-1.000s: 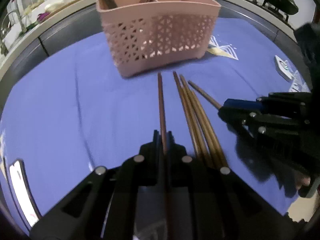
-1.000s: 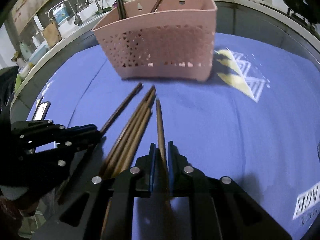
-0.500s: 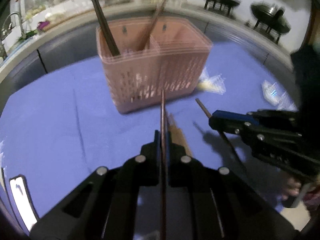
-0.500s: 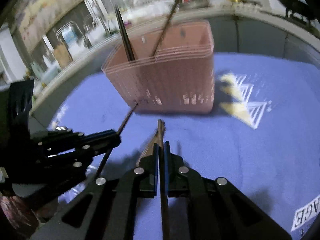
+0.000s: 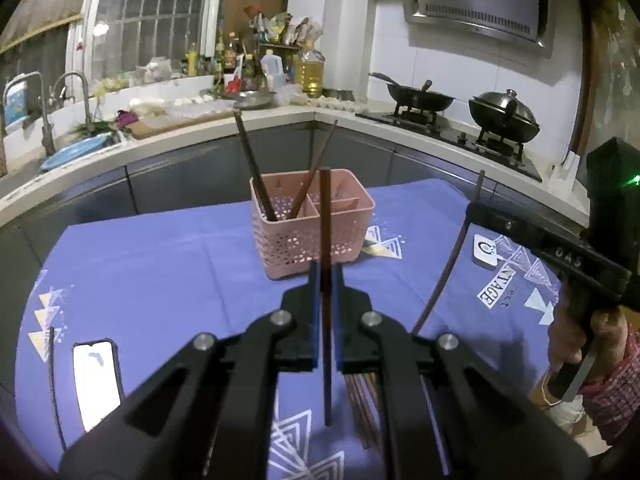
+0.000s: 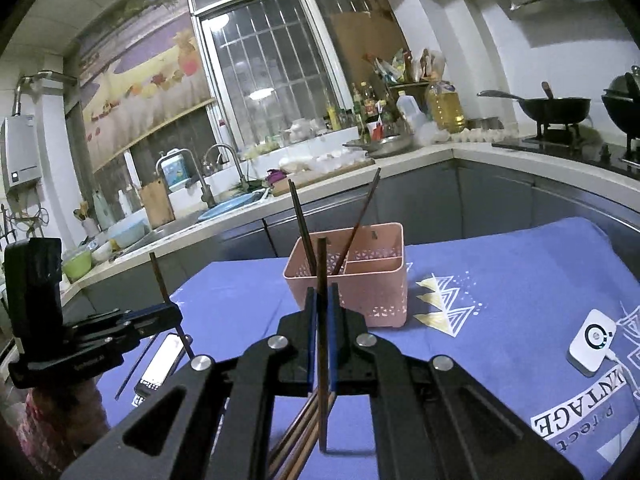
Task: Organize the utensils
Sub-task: 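Carry both chopsticks up over the pink basket and open both grippers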
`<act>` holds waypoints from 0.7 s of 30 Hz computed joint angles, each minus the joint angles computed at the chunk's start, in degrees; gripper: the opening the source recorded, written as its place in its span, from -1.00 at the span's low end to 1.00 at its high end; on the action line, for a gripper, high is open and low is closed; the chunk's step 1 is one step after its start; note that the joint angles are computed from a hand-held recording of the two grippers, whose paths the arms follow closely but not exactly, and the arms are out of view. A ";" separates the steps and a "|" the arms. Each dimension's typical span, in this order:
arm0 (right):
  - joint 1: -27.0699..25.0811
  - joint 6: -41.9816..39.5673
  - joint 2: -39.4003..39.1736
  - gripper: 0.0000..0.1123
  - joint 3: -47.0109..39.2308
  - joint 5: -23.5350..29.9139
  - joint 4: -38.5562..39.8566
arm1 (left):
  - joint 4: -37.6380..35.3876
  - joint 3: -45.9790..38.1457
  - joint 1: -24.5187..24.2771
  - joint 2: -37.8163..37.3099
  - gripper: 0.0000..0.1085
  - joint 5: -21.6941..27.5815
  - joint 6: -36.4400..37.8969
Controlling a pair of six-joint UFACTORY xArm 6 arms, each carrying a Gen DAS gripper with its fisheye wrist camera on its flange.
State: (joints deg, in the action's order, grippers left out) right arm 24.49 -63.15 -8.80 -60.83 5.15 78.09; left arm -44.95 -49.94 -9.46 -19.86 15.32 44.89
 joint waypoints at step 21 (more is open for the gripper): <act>-6.18 31.12 27.41 -0.91 -43.90 9.62 -32.28 | 18.47 -46.53 2.24 28.22 -0.91 4.52 -22.08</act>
